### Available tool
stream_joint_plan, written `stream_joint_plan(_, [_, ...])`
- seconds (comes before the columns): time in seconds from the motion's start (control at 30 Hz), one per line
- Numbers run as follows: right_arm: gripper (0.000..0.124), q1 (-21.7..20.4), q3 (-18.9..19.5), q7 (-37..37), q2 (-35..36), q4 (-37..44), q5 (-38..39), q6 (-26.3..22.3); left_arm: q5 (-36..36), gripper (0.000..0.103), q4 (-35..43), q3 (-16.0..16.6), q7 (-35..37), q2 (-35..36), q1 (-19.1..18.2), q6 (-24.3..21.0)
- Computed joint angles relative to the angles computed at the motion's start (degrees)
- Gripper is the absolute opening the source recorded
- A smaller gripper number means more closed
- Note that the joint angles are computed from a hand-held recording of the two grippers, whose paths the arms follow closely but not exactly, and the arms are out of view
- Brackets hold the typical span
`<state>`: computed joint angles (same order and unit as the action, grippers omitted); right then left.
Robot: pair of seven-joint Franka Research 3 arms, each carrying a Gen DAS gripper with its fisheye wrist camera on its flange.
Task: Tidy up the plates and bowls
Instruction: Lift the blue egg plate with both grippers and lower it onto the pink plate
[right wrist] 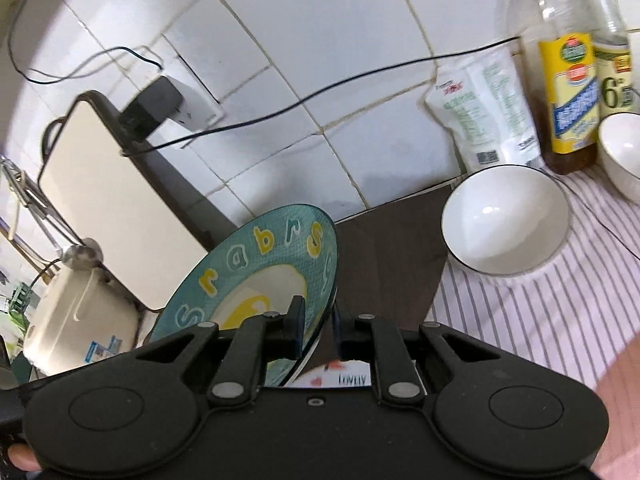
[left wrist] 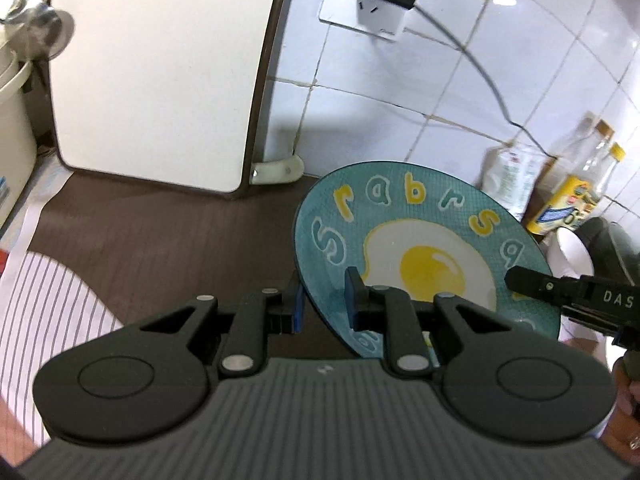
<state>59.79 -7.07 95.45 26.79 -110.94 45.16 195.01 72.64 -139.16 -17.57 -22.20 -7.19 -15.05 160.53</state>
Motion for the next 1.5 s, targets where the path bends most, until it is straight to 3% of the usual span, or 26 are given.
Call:
stream_joint_plan(0.13, [0.018, 2.7, -0.74, -1.98, -4.21, -4.92, 3.29, 1.35, -5.16, 0.018, -1.93, -1.1, 2.9, -2.82, -1.6, -0.77])
stream_joint_plan(0.33, [0.018, 3.2, 2.59, -6.26, -9.19, -11.19, 9.95, 5.41, -13.2, 0.018, -3.79, -3.43, 7.96, -5.87, -3.36, -2.25])
stream_joint_plan(0.43, [0.018, 0.14, 6.89, -4.6, -11.03, -14.31, 10.06, 7.66, -15.77, 0.018, -4.55, -4.34, 9.39, -6.62, -3.98, -1.86])
stream_joint_plan(0.7, [0.018, -2.38, 13.25, -7.18, -15.34, -20.66, 16.36, 11.51, -18.88, 0.018, -4.8, -8.0, 8.97, -7.03, -6.64, -4.54])
stream_joint_plan(1.1, [0.018, -9.44, 21.7, -8.1, -15.26, -23.25, 20.62, 11.65, -18.82, 0.018, -4.13, -6.72, 7.07, -1.72, -8.55, -2.75])
stream_joint_plan(1.33, [0.018, -11.74, 22.75, -0.85, -12.4, -23.52, 13.46, 10.8, -19.38, 0.018, -3.57, -5.72, 7.23, 0.22, -9.94, -5.53])
stream_joint_plan(1.5, [0.018, -7.86, 19.62, -7.99, -11.2, -20.64, 20.32, 8.96, -19.6, 0.018, -4.17, -4.91, 6.61, 0.99, -10.06, -4.73])
